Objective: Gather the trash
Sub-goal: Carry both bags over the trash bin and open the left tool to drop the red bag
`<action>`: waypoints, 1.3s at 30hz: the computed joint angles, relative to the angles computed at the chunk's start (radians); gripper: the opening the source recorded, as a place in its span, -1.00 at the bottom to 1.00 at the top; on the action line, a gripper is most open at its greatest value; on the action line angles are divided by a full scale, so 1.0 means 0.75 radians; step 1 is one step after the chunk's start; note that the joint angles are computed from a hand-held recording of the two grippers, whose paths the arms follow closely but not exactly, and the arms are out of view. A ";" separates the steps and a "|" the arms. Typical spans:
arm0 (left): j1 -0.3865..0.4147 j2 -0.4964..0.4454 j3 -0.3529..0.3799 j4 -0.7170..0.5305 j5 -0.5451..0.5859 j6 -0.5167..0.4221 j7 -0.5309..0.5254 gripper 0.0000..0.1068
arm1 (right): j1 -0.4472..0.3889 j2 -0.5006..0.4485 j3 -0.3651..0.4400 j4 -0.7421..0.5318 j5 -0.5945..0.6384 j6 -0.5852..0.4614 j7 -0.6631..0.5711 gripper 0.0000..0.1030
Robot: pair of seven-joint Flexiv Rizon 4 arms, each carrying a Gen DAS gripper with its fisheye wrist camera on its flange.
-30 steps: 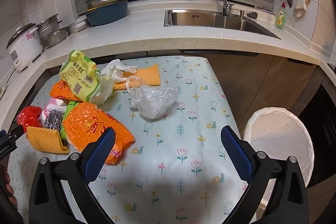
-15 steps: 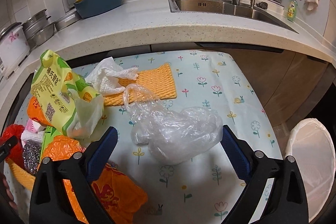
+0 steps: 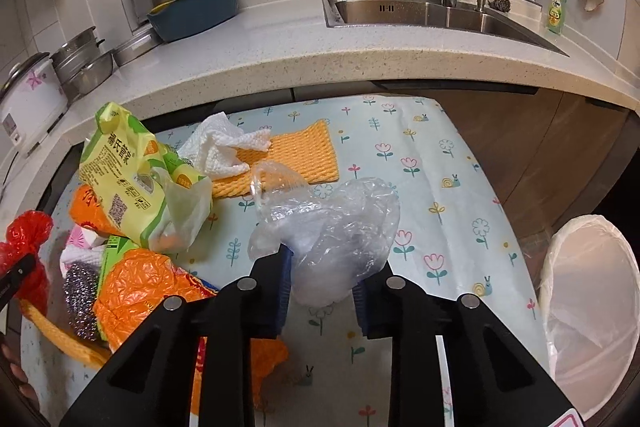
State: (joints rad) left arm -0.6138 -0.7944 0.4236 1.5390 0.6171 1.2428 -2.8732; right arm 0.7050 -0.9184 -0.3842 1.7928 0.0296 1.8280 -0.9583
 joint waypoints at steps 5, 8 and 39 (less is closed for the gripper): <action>-0.085 0.062 0.037 -0.010 0.079 -0.008 -0.053 -0.41 | 0.032 0.100 -0.033 0.137 0.077 0.101 -0.045 -0.57; -0.121 0.094 0.026 -0.036 0.134 -0.021 -0.077 -0.41 | 0.042 0.163 -0.037 0.218 0.134 0.154 -0.096 -0.57; -0.308 -0.135 -0.322 -0.560 -0.034 -0.027 0.439 -0.41 | -0.361 0.497 0.275 0.769 0.560 0.548 -0.463 -0.56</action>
State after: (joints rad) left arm -0.8451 -0.8959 0.1820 1.1191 0.5914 1.2223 -2.5442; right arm 0.4342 -0.5455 -0.1781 2.3695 0.4495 2.2387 -1.3059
